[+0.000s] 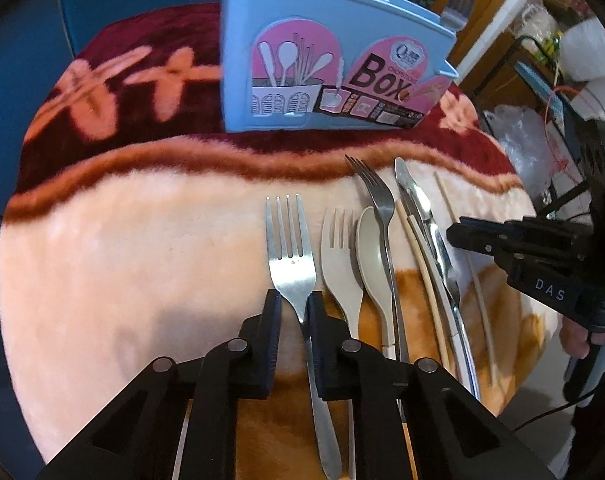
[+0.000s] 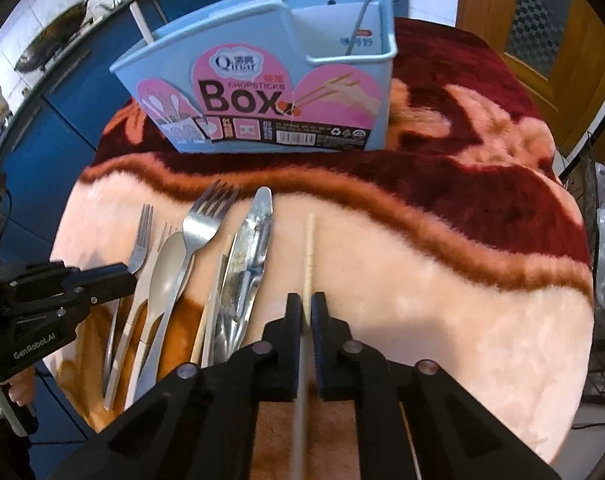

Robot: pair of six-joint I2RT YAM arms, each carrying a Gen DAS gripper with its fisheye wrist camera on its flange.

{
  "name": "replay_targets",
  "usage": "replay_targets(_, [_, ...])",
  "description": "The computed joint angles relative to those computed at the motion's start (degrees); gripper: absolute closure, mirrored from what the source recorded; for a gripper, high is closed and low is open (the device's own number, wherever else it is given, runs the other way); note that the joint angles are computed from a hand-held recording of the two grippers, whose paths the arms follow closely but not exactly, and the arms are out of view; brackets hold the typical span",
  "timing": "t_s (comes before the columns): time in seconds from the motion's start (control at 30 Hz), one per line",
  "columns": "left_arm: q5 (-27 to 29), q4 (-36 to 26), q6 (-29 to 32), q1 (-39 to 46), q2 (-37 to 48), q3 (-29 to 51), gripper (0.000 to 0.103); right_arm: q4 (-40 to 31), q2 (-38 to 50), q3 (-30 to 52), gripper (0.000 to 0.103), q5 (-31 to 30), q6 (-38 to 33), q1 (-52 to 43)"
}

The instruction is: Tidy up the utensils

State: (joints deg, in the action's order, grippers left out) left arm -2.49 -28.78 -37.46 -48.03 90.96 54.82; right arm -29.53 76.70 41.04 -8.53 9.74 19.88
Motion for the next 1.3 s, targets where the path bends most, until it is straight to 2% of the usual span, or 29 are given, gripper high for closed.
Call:
replay_targets(0.1, [1.04, 3.56, -1.96, 0.38, -2.97, -3.65, 0.096, 1.01, -4.92, -3.32, 0.096, -2.33, 0.05, -1.68])
replay_targets(0.23, [-1.83, 7.75, -3.38, -1.6, -7.33, -7.94, 0.097, 1.6, -12.44, -7.07, 0.096, -3.98, 0.6, -2.82])
replay_targets(0.63, [-19.56, 14.9, -5.07, -11.18, -21.3, -15.26, 0.097, 5.7, -35.04, -14.58, 0.096, 3.3, 4.98, 2.69])
replay_targets(0.77, [-23.72, 17.45, -3.46, -12.2, -23.66, -15.87, 0.097, 8.22, -37.67, -14.5, 0.096, 7.74, 5.29, 5.44])
replay_targets(0.83, [-25.76, 18.25, -2.36, -12.17, -24.51, -15.49, 0.097, 9.99, -38.27, -14.55, 0.096, 8.66, 4.9, 5.62])
replay_targets(0.87, [-26.55, 18.9, -1.84, -12.21, -24.84, -15.52, 0.102, 10.4, -38.47, -14.4, 0.096, 8.79, 4.59, 5.39])
replay_targets(1.0, [-30.04, 20.6, 1.72, -12.16, -25.04, -13.62, 0.103, 14.13, -37.96, -14.54, 0.096, 9.35, 3.35, 4.5])
replay_targets(1.13, [-27.89, 21.78, 4.64, -9.12, -23.55, -11.03, 0.103, 16.72, -36.46, -14.96, 0.096, 6.65, 2.93, 1.6])
replay_targets(1.3, [-26.21, 18.22, 4.97, -7.32, -20.68, -8.41, 0.103, 16.89, -35.32, -15.73, 0.096, 3.29, 2.47, -1.54])
